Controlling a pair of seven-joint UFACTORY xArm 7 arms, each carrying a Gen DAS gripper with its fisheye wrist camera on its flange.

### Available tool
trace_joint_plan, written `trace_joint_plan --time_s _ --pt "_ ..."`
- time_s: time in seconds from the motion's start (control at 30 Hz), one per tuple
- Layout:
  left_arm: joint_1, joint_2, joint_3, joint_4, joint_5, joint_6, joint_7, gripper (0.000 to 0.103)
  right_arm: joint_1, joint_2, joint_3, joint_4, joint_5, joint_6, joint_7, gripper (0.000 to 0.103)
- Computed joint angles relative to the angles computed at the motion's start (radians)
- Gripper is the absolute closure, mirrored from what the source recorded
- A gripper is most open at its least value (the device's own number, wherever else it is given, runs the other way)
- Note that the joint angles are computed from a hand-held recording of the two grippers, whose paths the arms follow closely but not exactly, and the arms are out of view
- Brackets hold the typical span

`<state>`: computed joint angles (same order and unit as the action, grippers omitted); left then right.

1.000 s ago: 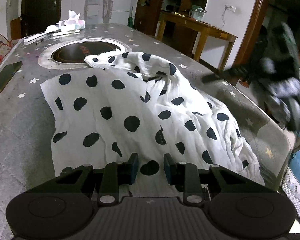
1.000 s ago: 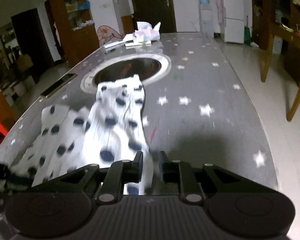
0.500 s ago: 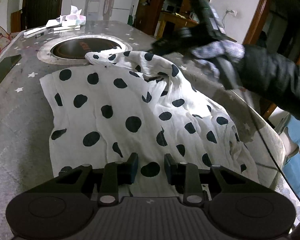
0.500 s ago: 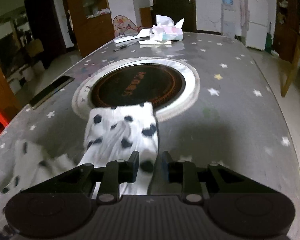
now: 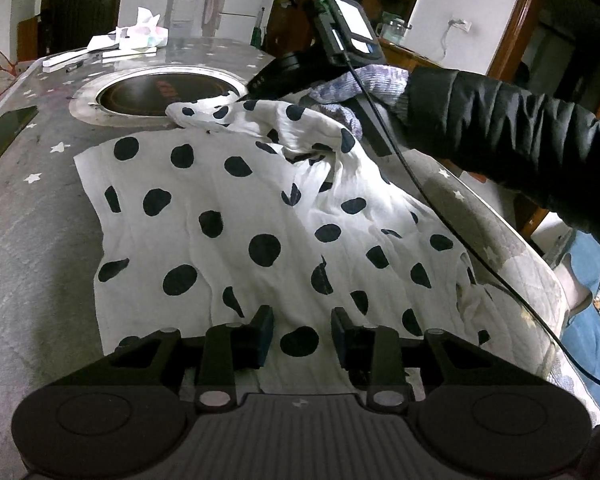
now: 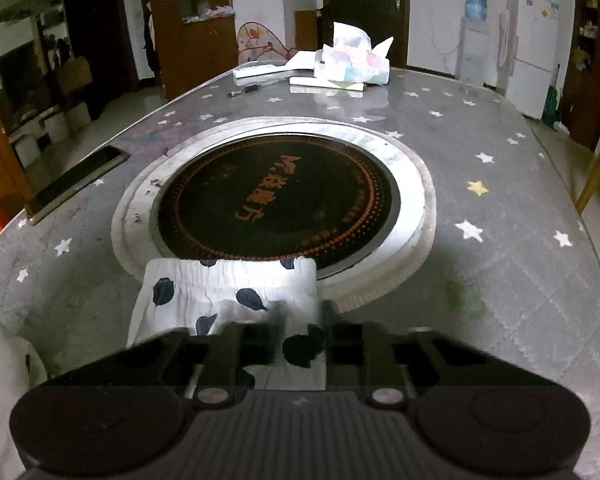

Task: Fold clothes

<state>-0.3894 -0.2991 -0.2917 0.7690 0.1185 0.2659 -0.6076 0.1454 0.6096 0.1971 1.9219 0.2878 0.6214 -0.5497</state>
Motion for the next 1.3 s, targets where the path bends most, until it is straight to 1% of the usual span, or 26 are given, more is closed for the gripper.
trace_joint_plan --time_s 0.07,0.17,0.27,0.33,0.37,0.4,0.43,0.5,0.53,0.6,0.67,0.73,0.77,0.8,0.83,0.87,0.97,1.0,1.1,1.23,1.3 --pt "-0.006 0.001 0.004 0.000 -0.005 -0.001 0.008 0.066 0.016 -0.007 -0.022 -0.014 -0.031 -0.048 0.002 0.100" --pt "-0.008 -0.001 0.005 -0.003 -0.008 -0.002 0.012 0.066 0.063 0.003 -0.108 -0.001 -0.127 -0.125 0.121 0.100" --pt "-0.012 -0.002 0.007 -0.006 -0.014 -0.004 0.020 0.065 0.104 0.045 -0.209 0.068 -0.254 -0.130 0.282 0.100" --pt "-0.014 -0.003 0.007 -0.006 -0.015 -0.004 0.024 0.064 0.123 0.078 -0.267 0.125 -0.348 -0.085 0.343 0.096" --pt "-0.015 -0.004 0.007 -0.006 -0.016 -0.003 0.027 0.064 0.137 0.076 -0.296 0.117 -0.399 -0.094 0.374 0.095" --pt "-0.016 -0.004 0.008 -0.005 -0.018 -0.001 0.029 0.064 0.137 0.060 -0.303 0.088 -0.432 -0.119 0.384 0.093" --pt "-0.016 -0.004 0.009 -0.005 -0.020 0.000 0.031 0.064 0.120 0.037 -0.280 0.055 -0.438 -0.144 0.374 0.093" --pt "-0.015 -0.003 0.007 -0.001 -0.019 0.004 0.031 0.063 0.045 -0.031 -0.166 -0.026 -0.374 -0.180 0.296 0.093" --pt "-0.014 -0.001 0.005 0.002 -0.018 0.007 0.031 0.063 0.001 -0.061 -0.097 -0.058 -0.317 -0.178 0.231 0.093" --pt "-0.015 0.001 0.004 0.006 -0.018 0.008 0.032 0.063 -0.063 -0.116 0.011 -0.121 -0.202 -0.161 0.090 0.093" --pt "-0.008 0.003 -0.004 0.009 -0.006 0.011 0.022 0.063 -0.111 -0.162 0.094 -0.169 -0.082 -0.121 -0.050 0.093" --pt "0.000 0.006 -0.008 0.011 0.004 0.011 0.012 0.063 -0.150 -0.173 0.161 -0.156 0.044 0.005 -0.151 0.093" --pt "0.003 0.007 -0.010 0.012 0.009 0.012 0.006 0.063 -0.157 -0.174 0.175 -0.151 0.087 0.055 -0.177 0.093" --pt "0.004 0.005 -0.010 0.011 0.011 0.013 0.001 0.063 -0.167 -0.165 0.192 -0.128 0.131 0.140 -0.207 0.093" --pt "0.004 0.004 -0.010 0.011 0.013 0.014 -0.002 0.063 -0.170 -0.156 0.200 -0.106 0.161 0.212 -0.229 0.093" --pt "0.003 0.002 -0.009 0.009 0.014 0.015 -0.004 0.063 -0.169 -0.152 0.204 -0.098 0.184 0.260 -0.249 0.093" --pt "-0.003 0.000 -0.004 0.005 0.010 0.010 -0.001 0.063 -0.158 -0.155 0.198 -0.106 0.235 0.346 -0.297 0.091" --pt "-0.005 -0.001 -0.002 0.003 0.007 0.008 0.002 0.063 -0.149 -0.158 0.189 -0.110 0.241 0.352 -0.311 0.087" --pt "-0.009 0.001 0.002 0.002 0.000 0.000 0.007 0.063 -0.113 -0.155 0.152 -0.097 0.233 0.386 -0.330 0.086" --pt "-0.013 -0.003 0.006 -0.006 -0.011 -0.011 0.011 0.063 -0.070 -0.142 0.102 -0.068 0.233 0.429 -0.346 0.077" --pt "-0.015 -0.003 0.008 -0.008 -0.016 -0.014 0.016 0.063 -0.053 -0.155 0.080 -0.084 0.244 0.431 -0.359 0.076"
